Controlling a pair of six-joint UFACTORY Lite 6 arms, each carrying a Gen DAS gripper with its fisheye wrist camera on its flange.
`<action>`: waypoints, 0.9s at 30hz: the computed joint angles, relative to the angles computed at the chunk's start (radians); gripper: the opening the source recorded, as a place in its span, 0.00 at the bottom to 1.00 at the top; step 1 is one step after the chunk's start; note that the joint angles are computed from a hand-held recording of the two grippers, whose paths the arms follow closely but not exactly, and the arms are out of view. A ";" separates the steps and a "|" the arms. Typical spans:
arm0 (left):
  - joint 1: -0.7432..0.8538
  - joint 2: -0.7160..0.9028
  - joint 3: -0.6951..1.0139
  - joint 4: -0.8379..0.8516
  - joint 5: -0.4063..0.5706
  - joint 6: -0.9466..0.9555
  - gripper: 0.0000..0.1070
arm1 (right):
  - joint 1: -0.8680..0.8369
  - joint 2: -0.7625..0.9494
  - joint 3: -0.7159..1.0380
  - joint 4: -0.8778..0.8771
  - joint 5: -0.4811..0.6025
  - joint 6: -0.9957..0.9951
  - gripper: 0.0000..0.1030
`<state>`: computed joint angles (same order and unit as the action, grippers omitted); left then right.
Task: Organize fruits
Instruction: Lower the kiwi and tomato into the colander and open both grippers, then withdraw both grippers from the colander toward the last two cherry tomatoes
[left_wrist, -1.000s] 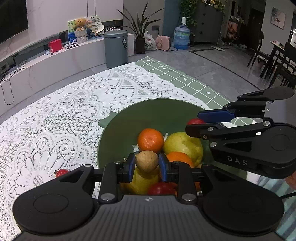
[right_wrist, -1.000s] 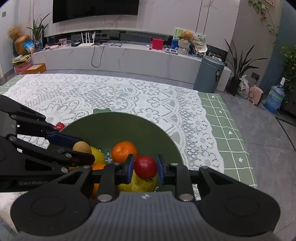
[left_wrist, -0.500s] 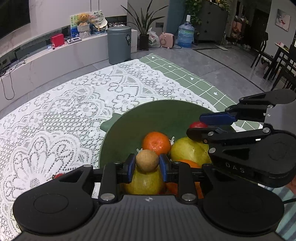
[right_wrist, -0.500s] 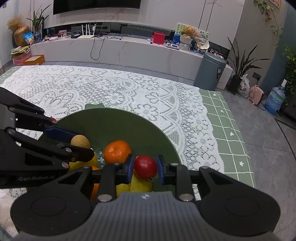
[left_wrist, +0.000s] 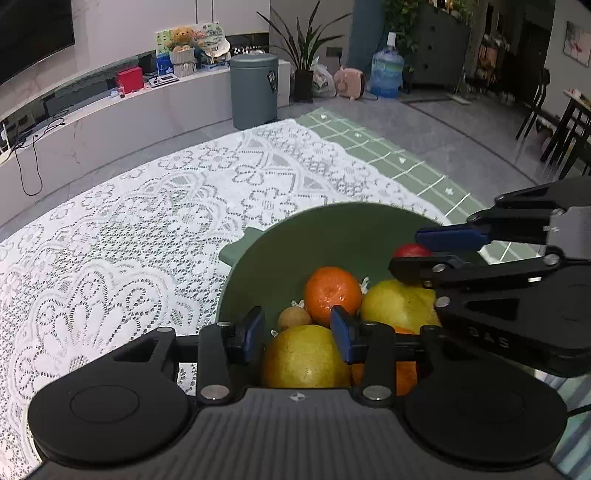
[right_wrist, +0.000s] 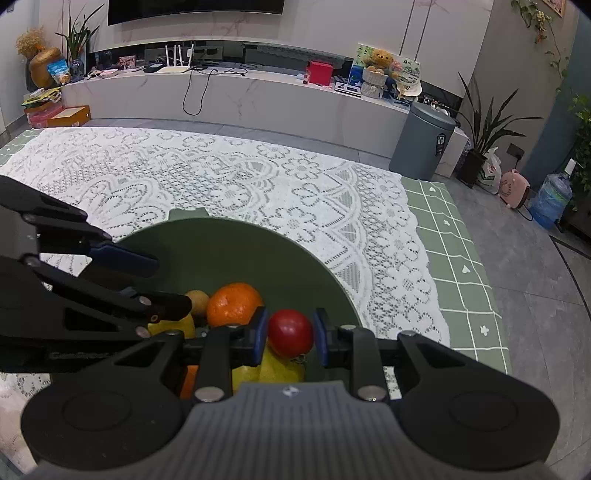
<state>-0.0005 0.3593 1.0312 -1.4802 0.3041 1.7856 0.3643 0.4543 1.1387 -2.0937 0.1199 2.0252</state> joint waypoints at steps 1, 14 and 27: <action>0.009 -0.012 -0.008 -0.001 0.010 0.001 0.49 | 0.000 0.003 0.007 0.013 -0.002 -0.014 0.22; 0.109 -0.155 -0.084 0.026 0.079 -0.040 0.59 | 0.029 0.121 0.164 0.720 0.000 -0.715 0.23; 0.170 -0.226 -0.140 0.068 0.112 -0.079 0.60 | 0.061 0.151 0.213 0.899 0.068 -0.896 0.23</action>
